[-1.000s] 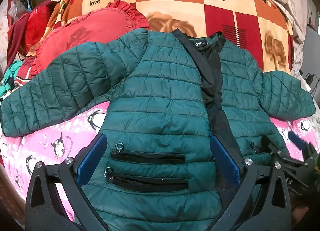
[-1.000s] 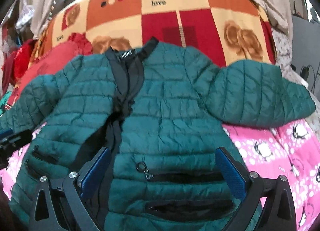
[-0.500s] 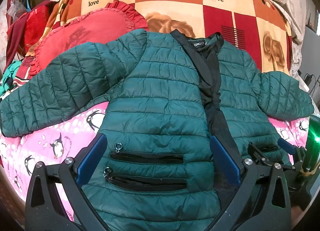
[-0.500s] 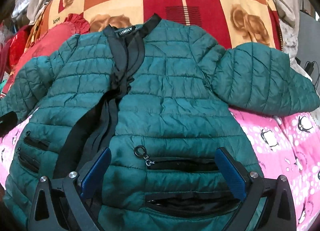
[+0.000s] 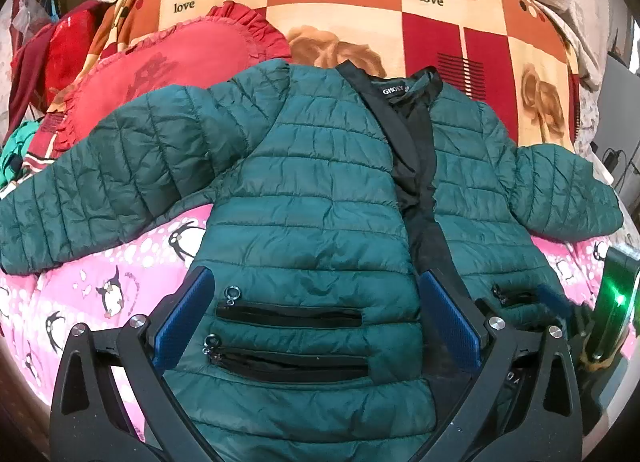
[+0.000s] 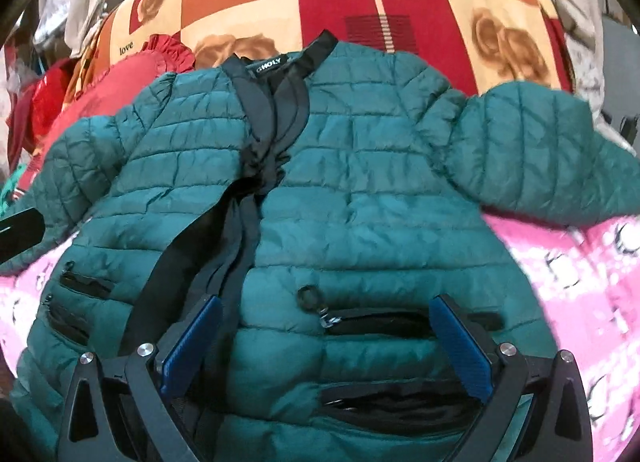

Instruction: Fold large clothes

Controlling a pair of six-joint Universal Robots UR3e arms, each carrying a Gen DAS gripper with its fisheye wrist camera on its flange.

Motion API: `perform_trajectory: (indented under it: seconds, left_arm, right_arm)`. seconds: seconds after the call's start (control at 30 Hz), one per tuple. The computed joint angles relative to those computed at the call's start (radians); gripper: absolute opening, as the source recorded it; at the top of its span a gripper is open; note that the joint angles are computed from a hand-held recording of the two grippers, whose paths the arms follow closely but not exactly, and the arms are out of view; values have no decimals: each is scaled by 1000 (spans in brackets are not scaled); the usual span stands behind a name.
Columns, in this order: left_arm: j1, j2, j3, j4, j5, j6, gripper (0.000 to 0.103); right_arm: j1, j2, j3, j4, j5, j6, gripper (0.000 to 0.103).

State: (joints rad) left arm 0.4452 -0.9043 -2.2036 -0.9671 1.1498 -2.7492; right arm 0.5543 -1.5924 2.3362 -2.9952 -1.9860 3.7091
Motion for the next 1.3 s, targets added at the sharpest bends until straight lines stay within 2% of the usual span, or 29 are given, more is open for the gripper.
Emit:
perform_trajectory:
  seconds: [0.2,0.27,0.37,0.43,0.5,0.57,0.63,0.67,0.77,0.9,1.0,1.13,1.23,1.27,1.3]
  left_arm:
    - [24,-27,-3,16,-5,-29,103]
    - [67,-53,22,-26,-64,-8,103]
    - [81,-164,101,-40,-100,30,103]
    - [36,-295,197,-70,-51,96,103]
    - [-19,-451,294,-127,46,191,103]
    - [-38,-534,297,-104,140,222,103]
    - [-35,-560,249,-41,180,265,103]
    - [-11,-563,227,-35,156,298,103]
    - [104,-615,287,-202,24,325,103]
    - [231,-518,226,-212,-95,391,102]
    - [394,-404,67,-10,-165,360,102]
    - [645,-450,18,76,-244,329,102]
    - [720,-529,-15,323,-161,215,100]
    - [730,-534,-52,457,-111,177,100]
    - [747,-538,-88,542,-93,177,100]
  right_arm:
    - [26,-22,-32,35,-55,-12,103]
    - [47,-31,-29,-4,-90,-34,103]
    - [74,-25,-43,-6,-127,-49,103]
    - [62,-30,-53,30,-104,-48,103]
    - [41,-40,-48,37,-66,-55,103]
    - [31,-42,-43,31,-53,-50,103]
    - [25,-48,-30,7,-40,-53,103]
    - [24,-49,-22,-7,-35,-54,103]
    - [31,-24,-29,-10,-39,-52,103]
    - [1,12,-51,47,50,-66,103]
    - [9,41,-96,124,45,-69,103]
    - [27,50,-106,126,21,-77,103]
    - [35,54,-125,159,13,-75,103]
    - [37,57,-133,172,12,-72,103]
    - [39,58,-139,184,9,-68,103]
